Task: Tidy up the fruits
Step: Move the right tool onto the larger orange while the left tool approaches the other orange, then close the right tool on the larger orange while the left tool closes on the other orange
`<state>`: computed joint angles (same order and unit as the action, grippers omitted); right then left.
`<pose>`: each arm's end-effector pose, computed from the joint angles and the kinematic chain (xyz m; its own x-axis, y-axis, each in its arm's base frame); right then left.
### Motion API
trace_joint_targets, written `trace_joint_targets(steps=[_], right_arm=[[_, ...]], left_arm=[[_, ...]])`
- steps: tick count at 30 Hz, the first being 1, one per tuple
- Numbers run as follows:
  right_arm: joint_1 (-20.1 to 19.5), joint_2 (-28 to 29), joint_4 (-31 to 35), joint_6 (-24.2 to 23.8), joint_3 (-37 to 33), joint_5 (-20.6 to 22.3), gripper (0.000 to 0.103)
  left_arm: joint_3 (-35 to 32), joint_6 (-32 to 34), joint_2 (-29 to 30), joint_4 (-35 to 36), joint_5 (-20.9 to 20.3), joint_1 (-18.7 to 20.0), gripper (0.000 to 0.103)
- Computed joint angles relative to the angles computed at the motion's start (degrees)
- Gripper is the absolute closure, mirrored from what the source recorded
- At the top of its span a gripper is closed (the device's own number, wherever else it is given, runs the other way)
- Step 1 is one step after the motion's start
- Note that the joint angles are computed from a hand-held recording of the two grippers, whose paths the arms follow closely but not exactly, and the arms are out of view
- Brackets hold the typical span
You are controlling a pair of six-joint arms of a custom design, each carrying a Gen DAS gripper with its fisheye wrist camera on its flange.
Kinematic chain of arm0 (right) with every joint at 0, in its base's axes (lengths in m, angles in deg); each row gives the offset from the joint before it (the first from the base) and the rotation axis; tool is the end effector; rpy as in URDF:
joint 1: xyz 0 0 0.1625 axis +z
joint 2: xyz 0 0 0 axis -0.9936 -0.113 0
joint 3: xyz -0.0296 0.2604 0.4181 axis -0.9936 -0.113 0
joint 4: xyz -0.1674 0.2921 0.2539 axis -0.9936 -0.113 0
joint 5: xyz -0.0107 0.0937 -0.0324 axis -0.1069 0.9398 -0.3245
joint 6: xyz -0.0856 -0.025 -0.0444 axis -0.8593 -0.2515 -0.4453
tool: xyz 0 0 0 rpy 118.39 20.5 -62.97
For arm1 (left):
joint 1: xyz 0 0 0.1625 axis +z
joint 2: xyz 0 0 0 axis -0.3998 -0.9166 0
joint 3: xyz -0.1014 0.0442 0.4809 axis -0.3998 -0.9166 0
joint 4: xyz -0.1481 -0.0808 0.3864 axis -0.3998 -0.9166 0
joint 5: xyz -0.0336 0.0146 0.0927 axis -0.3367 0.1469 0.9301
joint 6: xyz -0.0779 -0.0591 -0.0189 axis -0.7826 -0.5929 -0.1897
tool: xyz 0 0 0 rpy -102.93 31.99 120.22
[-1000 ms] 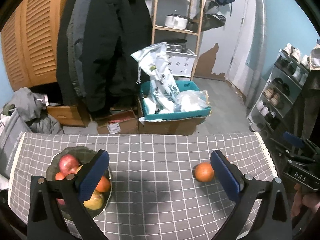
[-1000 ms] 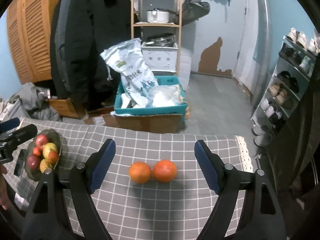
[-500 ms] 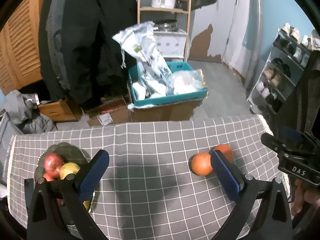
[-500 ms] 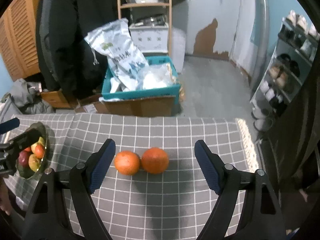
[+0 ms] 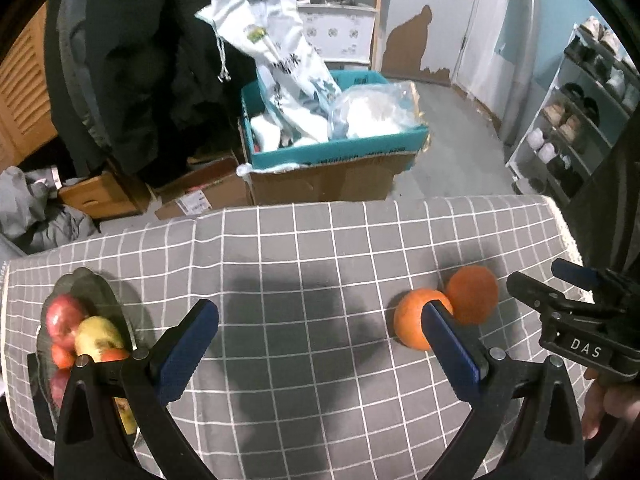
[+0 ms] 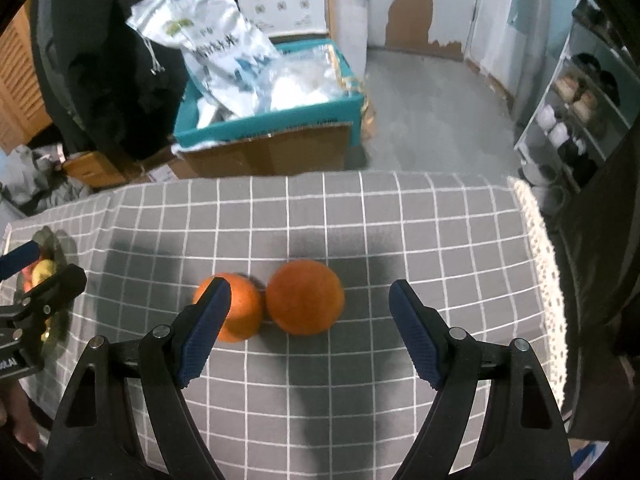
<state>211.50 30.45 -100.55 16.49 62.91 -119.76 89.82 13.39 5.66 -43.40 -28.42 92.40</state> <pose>0.5064 -0.5689 -0.0056 -0.6792 0.4666 0.5665 -0.0037 0.7696 -0.6385 -0.0639 -0.6745 0.4360 -0.6003 0.5691 -0.5619 0.7006 0.7130 -0.0265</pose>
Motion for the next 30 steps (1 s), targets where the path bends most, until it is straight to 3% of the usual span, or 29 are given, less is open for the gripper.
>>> trace_joint_targets(steps=[17, 23, 26, 30], right_arm=[[-5.1, 1.3, -5.2, -1.8, 2.3, 8.3, 0.022], [-6.2, 0.4, -15.0, -2.8, 6.4, 11.5, 0.022], [-6.4, 0.1, -20.4, -4.6, 8.0, 13.7, 0.036], [-5.8, 0.4, -16.9, -3.9, 6.7, 12.7, 0.037]], left_arm=[[-1.7, -2.7, 4.3, 2.6, 0.8, 2.0, 0.001], [-1.3, -2.5, 4.4, 3.4, 0.2, 1.7, 0.001], [-1.1, -2.7, 4.3, 3.9, -0.3, 1.5, 0.001], [-0.5, -2.7, 4.1, 4.3, -0.6, 1.0, 0.001]])
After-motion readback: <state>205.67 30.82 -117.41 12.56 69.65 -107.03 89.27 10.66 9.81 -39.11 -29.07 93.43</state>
